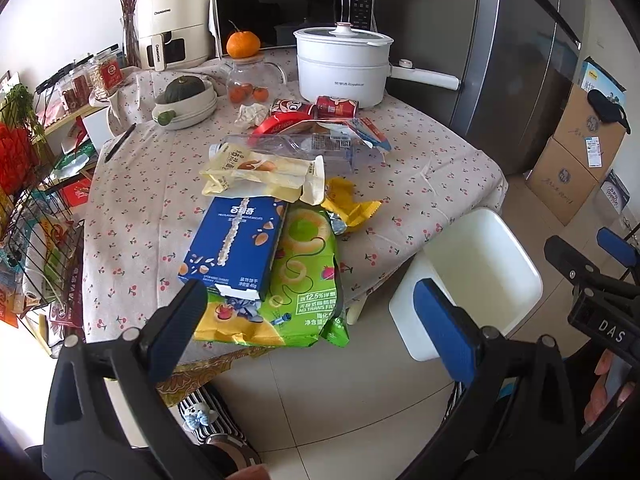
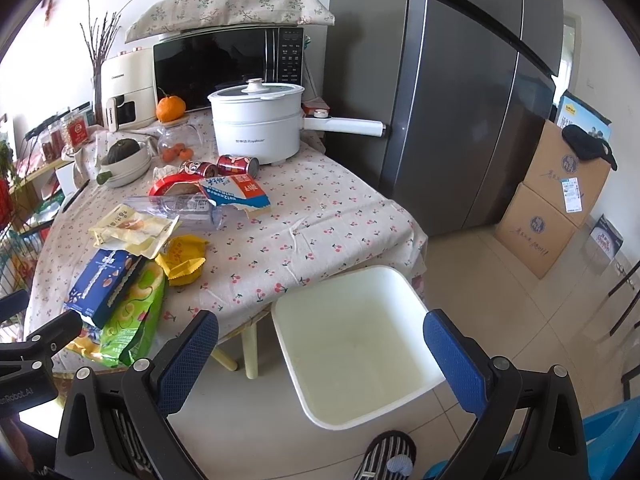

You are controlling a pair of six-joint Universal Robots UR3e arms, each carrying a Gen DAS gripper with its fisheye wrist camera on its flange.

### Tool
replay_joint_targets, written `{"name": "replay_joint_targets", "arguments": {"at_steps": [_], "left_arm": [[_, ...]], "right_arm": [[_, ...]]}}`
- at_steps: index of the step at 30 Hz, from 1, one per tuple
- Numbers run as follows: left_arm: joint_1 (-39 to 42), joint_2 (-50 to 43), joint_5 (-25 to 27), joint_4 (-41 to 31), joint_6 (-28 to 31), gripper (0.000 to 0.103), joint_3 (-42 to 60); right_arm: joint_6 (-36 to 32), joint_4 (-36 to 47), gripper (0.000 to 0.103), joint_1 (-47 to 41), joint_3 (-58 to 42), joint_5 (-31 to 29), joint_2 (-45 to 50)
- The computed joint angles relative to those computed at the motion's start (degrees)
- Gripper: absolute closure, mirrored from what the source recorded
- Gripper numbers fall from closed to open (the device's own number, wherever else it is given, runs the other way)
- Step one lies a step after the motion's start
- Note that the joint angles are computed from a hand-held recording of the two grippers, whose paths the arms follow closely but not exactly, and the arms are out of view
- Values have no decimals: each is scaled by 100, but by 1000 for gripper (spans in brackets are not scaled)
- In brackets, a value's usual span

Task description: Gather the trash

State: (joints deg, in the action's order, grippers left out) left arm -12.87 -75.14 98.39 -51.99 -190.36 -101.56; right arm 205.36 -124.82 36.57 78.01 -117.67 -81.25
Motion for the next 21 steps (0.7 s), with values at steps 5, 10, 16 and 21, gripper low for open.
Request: {"name": "replay_joint_targets", "arguments": {"at_steps": [5,10,16,21], "left_arm": [[-62,-55,132,5,21,1,56],[-33,-66,111,-2,36,1,70],[-26,-67,103,5,40,1,65],[-40,-69,132,27,46,1,54]], "right_arm": [[10,17,0,-22,-28,-7,18],[-6,-10,0,23,-6,-74,13],[-69,47,0,60,-123,-75,79],[-57,46,0,74,-136,-85,92]]}}
